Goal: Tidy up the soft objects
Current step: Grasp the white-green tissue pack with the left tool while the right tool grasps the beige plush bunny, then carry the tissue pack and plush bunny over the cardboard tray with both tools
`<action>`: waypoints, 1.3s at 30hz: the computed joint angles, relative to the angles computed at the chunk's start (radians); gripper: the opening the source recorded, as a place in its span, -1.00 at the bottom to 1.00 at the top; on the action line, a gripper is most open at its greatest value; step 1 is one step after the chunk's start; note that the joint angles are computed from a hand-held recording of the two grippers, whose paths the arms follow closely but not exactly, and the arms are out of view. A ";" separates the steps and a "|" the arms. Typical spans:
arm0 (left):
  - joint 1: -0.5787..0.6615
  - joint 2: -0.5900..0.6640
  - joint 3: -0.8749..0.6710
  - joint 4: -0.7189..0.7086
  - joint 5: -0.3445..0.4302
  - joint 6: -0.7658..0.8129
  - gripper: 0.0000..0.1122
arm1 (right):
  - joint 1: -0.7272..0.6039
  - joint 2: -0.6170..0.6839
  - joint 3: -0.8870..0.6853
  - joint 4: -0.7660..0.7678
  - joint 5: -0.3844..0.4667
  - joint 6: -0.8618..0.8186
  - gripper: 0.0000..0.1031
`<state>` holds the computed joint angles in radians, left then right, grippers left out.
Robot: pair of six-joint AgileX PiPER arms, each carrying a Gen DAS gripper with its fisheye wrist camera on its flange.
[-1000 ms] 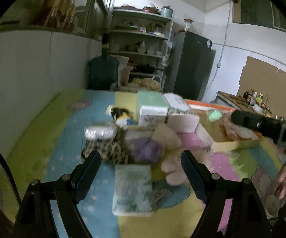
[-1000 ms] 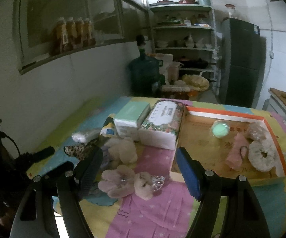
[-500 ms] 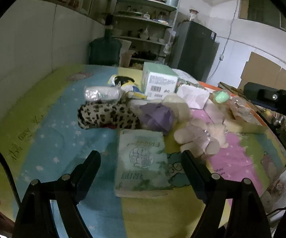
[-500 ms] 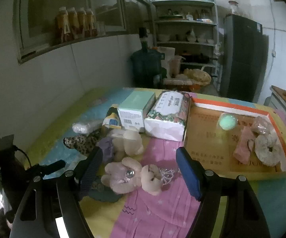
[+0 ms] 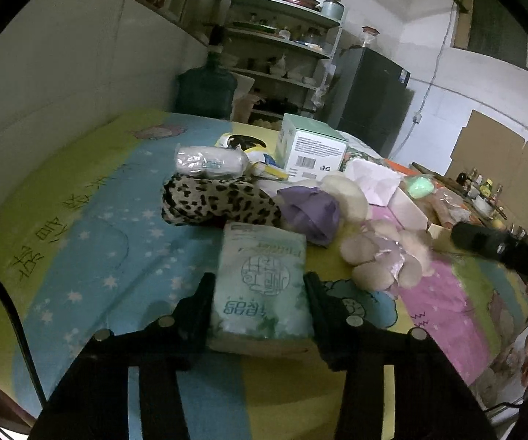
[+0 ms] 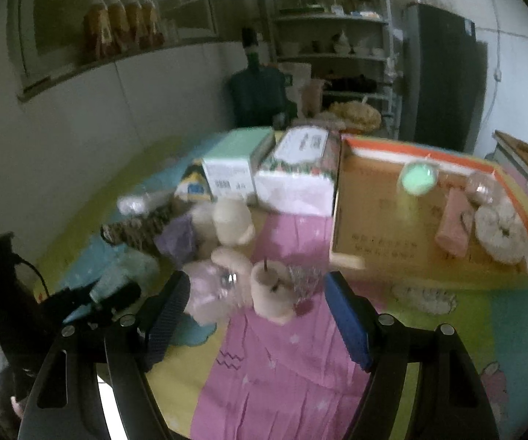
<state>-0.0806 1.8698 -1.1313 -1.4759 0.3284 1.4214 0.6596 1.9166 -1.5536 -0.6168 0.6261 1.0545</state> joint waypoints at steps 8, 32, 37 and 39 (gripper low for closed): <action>0.014 -0.053 0.048 -0.119 0.032 0.148 -0.24 | 0.018 0.031 0.042 0.050 -0.060 0.004 0.50; 0.063 -0.059 0.040 -0.166 0.087 0.223 -0.24 | -0.057 0.233 -0.231 0.202 -0.036 -0.040 -0.02; 0.059 -0.053 0.035 -0.170 0.097 0.226 -0.24 | -0.049 0.219 -0.202 0.191 -0.060 -0.036 -0.38; 0.058 -0.051 0.031 -0.166 0.099 0.221 -0.24 | -0.043 0.207 -0.183 0.165 -0.068 -0.014 -0.42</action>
<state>-0.0230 1.8191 -1.1002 -1.6417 0.4273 1.6428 0.6162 2.1240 -1.7371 -0.4518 0.5586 1.0407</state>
